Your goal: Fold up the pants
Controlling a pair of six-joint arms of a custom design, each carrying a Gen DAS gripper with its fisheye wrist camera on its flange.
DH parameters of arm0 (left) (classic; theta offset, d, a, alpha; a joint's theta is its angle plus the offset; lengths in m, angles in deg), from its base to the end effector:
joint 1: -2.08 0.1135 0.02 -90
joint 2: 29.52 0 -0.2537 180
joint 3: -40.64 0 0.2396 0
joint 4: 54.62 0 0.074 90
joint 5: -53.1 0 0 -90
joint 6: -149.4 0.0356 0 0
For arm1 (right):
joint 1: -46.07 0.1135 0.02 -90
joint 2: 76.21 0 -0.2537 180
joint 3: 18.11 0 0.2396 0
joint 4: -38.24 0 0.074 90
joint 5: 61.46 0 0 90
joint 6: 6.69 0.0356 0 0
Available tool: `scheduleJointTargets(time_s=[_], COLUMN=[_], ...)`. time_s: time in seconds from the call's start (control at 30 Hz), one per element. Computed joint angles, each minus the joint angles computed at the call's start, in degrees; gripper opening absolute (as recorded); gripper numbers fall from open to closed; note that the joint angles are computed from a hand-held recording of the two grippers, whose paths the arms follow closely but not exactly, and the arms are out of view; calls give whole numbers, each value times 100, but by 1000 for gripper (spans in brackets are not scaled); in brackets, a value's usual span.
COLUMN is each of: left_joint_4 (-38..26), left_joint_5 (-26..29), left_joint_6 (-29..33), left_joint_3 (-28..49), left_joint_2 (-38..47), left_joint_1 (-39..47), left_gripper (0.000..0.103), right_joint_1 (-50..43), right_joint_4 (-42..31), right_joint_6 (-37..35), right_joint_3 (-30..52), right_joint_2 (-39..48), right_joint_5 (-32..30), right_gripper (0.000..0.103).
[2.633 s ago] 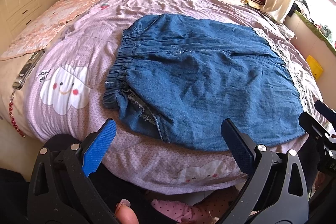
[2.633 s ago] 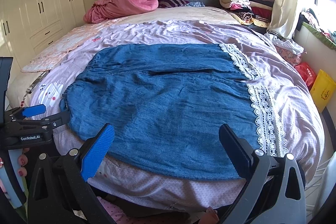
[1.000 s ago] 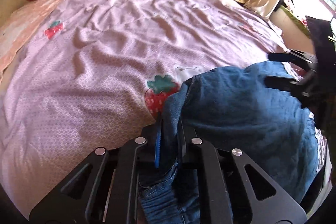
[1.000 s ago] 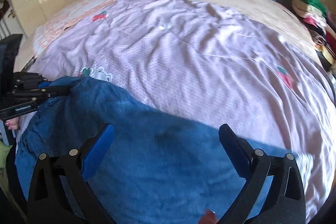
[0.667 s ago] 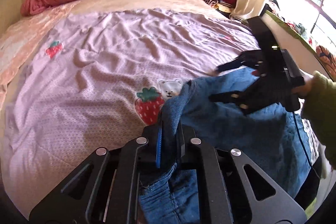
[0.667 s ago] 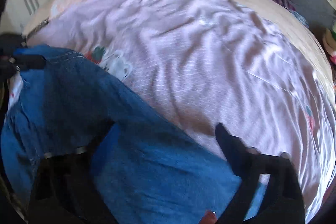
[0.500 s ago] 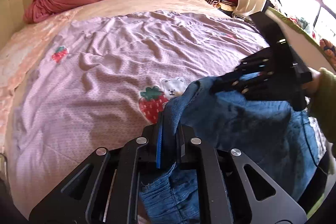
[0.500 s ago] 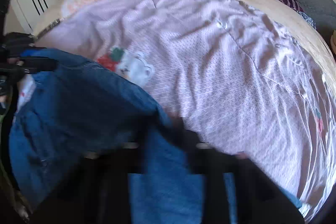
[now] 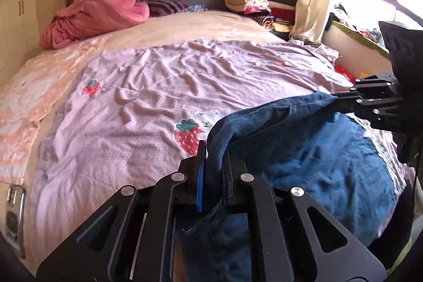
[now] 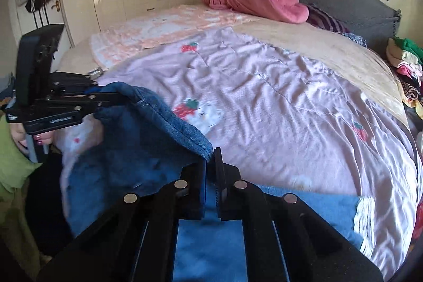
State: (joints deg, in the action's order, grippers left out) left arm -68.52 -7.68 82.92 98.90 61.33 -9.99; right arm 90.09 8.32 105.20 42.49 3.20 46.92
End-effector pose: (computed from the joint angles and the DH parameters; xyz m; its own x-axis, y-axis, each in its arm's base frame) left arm 0.2878 -0.0793 0.1619 -0.4463 0.4516 -0.7726 0.7517 0.6576 -0.0499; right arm 0.2029 0.1804 0.2046 -0.6916 -0.1763 -0.7004 -0.2716 0.9621 0.0260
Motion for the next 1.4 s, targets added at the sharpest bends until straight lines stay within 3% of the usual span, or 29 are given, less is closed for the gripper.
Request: scheduleJointTargets(time_s=[0.13,0.33,0.5,0.77,0.83,0.9,1.03,1.13,1.2,1.27,1.33,1.4], left_joint_4=[-42,-417,-956,-1120,-1378,-1785,-2913,-3314,-3019,-2359,-1427,-797], left_joint_5=[188,582,865,871,900,905,1352,1581,1458,1206,579,82], left_joint_6=[340,1102,1783,2363,2508,2703,3262,2961,2189,1292,541,272], left_joint_3=[-718,-1686,-2071,-2228,-2173,-2154,-1859,-1707,-1813,-1918,-2048,-2144], left_joint_2=[-724,-1542,-1768,-1235,-1329,-1684,-2322,-2766,-3103,-2966,-2430,-1855], left_joint_1=[219,906,1612,2161,2327,2577,3365,3151,2409,1376,443,7], left_gripper=[4,4,4,7,11,31,33,33,33,33,33,33], right_joint_1=[1152,2530,3239,3564,3592,3631,3656,3635,3667,3724,3775,4037], right_joint_4=[-368,-489,5,819,961,997,1126,1250,1329,1350,1326,980], right_joint_6=[894,2172,2911,3606,3738,3803,3832,3799,3852,3939,4030,4361], right_joint_3=[-234,-343,-388,-307,-335,-323,-341,-292,-345,-401,-536,-664], right_joint_2=[-302,7,660,1893,2015,2073,2104,2236,2214,2116,1878,1439], right_joint_5=[683,1140,1113,753,731,753,778,745,769,817,872,1221], right_gripper=[4,5,5,8,9,11,12,14,16,19,21,28])
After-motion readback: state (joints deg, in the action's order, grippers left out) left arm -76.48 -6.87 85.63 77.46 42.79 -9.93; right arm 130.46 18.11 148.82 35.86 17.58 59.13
